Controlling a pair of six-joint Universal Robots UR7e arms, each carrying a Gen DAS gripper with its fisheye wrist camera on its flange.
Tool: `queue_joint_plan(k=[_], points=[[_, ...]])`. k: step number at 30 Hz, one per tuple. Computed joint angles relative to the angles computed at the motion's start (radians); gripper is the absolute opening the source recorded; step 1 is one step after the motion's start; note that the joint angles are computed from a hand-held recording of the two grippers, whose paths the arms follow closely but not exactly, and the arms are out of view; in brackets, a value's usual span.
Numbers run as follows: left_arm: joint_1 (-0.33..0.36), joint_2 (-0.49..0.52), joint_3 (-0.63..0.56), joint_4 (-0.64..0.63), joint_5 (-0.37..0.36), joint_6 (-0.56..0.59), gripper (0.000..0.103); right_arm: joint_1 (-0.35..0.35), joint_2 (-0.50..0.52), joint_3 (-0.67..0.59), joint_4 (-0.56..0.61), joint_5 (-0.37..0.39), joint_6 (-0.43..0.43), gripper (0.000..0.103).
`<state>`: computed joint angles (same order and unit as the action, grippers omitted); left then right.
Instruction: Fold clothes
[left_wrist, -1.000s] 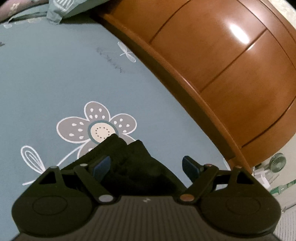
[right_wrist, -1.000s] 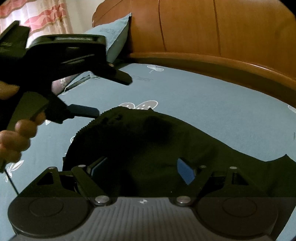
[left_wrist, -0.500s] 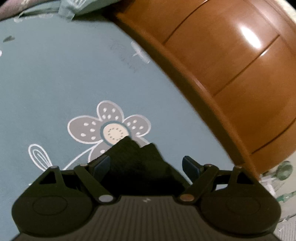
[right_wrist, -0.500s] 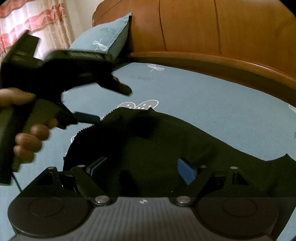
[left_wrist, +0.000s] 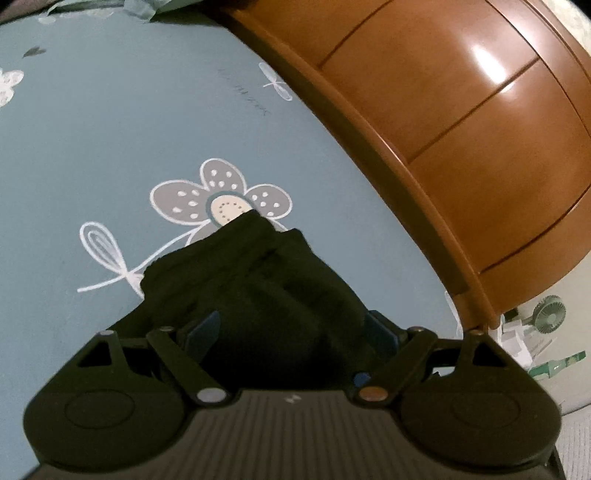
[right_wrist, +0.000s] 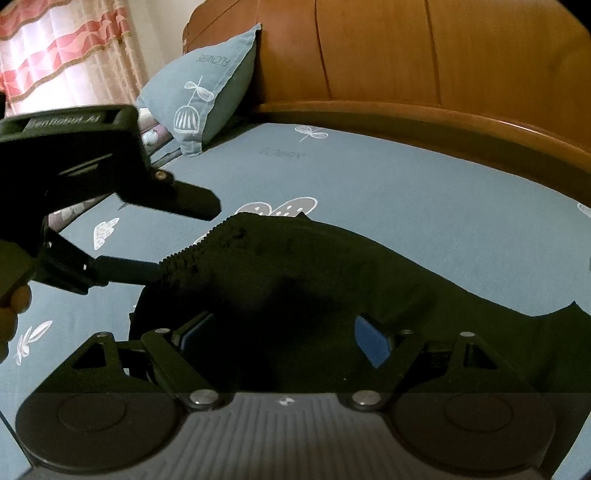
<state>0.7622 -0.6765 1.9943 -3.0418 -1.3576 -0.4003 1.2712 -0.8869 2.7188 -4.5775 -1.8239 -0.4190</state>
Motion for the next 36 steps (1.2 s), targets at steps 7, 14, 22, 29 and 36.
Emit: queue_joint_plan(k=[7, 14, 22, 29, 36], points=[[0.053, 0.029, 0.008, -0.04, -0.016, -0.003, 0.086, 0.005, 0.002, -0.003, 0.003, -0.008, -0.001, 0.087], [0.057, 0.009, 0.043, -0.121, -0.042, 0.019, 0.085, 0.011, 0.005, -0.006, 0.003, -0.02, -0.01, 0.088], [0.073, -0.011, 0.071, -0.127, -0.091, 0.008, 0.085, 0.037, 0.025, -0.019, -0.002, -0.058, -0.026, 0.089], [0.085, -0.02, 0.105, -0.222, -0.093, 0.016, 0.085, 0.029, 0.016, -0.012, 0.003, -0.046, -0.024, 0.089], [0.109, -0.025, 0.128, -0.262, -0.073, -0.034, 0.085, 0.033, 0.014, -0.01, 0.005, -0.047, -0.02, 0.089]])
